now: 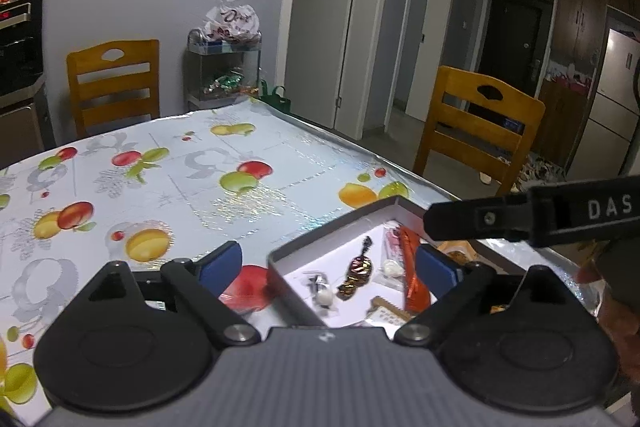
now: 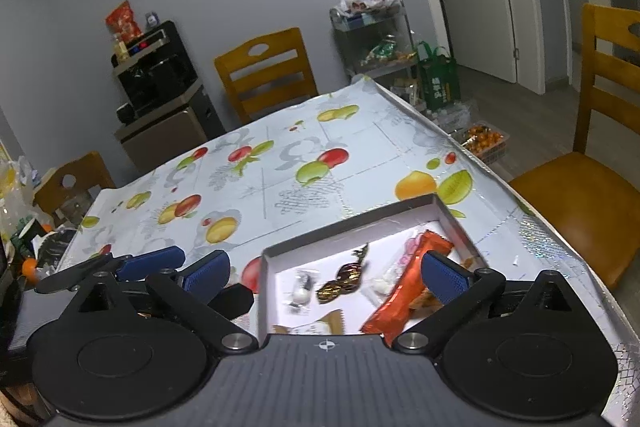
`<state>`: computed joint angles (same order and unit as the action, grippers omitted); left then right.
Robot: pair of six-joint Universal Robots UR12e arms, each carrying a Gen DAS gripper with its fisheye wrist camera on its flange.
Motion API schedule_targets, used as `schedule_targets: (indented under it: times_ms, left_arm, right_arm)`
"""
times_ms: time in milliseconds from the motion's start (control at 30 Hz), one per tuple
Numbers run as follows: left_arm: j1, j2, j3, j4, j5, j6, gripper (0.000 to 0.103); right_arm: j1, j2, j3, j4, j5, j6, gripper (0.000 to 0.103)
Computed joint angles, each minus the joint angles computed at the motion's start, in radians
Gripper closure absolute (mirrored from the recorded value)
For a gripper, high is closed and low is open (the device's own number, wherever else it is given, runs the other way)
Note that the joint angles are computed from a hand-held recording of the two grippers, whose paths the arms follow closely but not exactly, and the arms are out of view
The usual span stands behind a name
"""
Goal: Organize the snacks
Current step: 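Move both grippers back from the box toward the remaining snacks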
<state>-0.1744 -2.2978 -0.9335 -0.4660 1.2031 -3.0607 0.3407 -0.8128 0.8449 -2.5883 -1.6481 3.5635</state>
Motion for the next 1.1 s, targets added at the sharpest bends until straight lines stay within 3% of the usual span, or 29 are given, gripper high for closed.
schedule_targets:
  times_ms: [600,733,900,1100]
  left_arm:
    - [0.082,0.039,-0.075,0.082,0.081,-0.137,0.008]
    - [0.090,0.044,-0.095,0.107,0.156,-0.135,0.008]
    - [0.107,0.036,-0.096,0.090,0.158,-0.162,0.008]
    - [0.106,0.019,-0.081,0.061,0.222,-0.152,0.008]
  right_arm:
    - [0.049,0.069,-0.157,0.108,-0.016,-0.068,0.000]
    - [0.060,0.104,-0.229,0.147,-0.018,-0.087,0.000]
    - [0.074,0.165,-0.346,0.218,-0.019,-0.117,0.000]
    - [0.086,0.256,-0.510,0.303,-0.007,-0.131,0.000]
